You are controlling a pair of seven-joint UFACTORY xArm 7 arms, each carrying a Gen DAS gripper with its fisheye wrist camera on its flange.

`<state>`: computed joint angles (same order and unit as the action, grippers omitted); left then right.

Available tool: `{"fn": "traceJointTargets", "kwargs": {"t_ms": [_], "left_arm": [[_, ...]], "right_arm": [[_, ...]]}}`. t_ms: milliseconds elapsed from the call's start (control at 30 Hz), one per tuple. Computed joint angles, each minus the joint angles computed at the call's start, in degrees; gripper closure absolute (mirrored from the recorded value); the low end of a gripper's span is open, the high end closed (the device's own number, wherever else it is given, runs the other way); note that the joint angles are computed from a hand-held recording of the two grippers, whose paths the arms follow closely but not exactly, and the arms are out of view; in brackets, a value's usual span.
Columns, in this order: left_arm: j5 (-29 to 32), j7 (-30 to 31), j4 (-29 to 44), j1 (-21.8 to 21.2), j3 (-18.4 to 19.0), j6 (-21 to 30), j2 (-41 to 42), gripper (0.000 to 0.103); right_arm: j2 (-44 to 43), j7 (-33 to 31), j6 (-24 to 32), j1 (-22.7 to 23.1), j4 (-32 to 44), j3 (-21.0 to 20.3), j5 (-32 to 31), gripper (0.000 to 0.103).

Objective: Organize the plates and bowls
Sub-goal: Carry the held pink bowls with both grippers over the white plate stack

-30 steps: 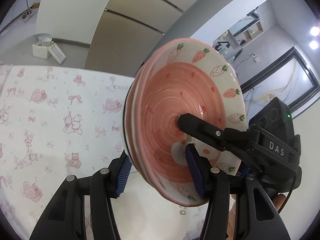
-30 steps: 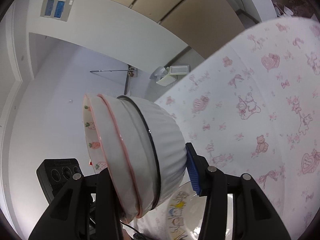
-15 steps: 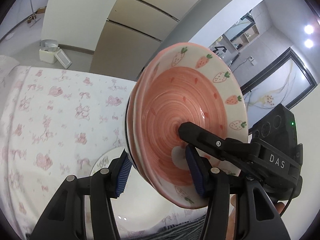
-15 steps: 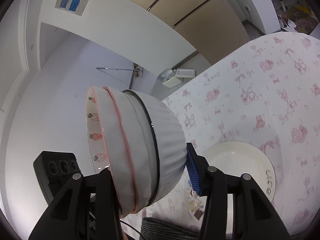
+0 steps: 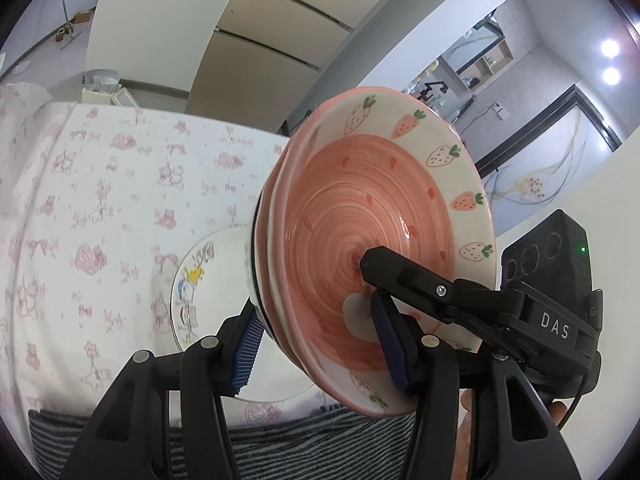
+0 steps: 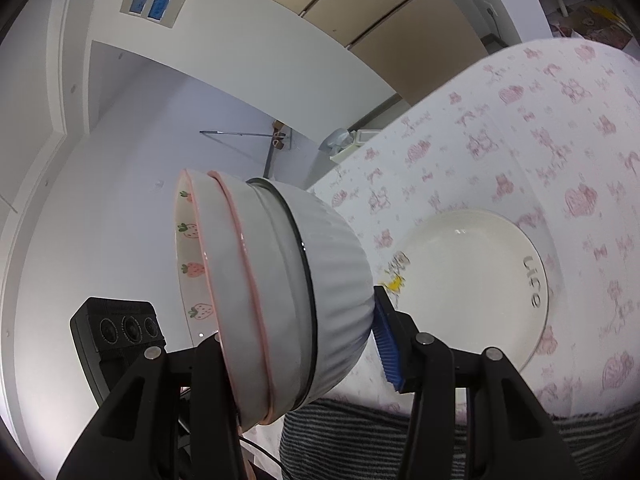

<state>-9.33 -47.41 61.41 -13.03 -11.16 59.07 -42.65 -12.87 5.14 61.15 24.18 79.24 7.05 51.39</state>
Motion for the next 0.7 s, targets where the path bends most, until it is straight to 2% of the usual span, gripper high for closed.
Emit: {"fn": "traceJointTargets", "kwargs": {"t_ms": [300,700], "left_arm": [[-0.7,0.3,-4.2,-1.3,-0.1,-0.2,-0.1,0.047],[-3.4,3.1,-11.0,-2.5,2.3,-3.4,0.1,0.047]], "right_arm": [[-1.6,-2.7,-0.4,0.2,-6.3,-0.9,3.0,0.057],[0.9,-3.4,-1.1,-0.3,-9.1,0.0,3.4,0.056]]}}
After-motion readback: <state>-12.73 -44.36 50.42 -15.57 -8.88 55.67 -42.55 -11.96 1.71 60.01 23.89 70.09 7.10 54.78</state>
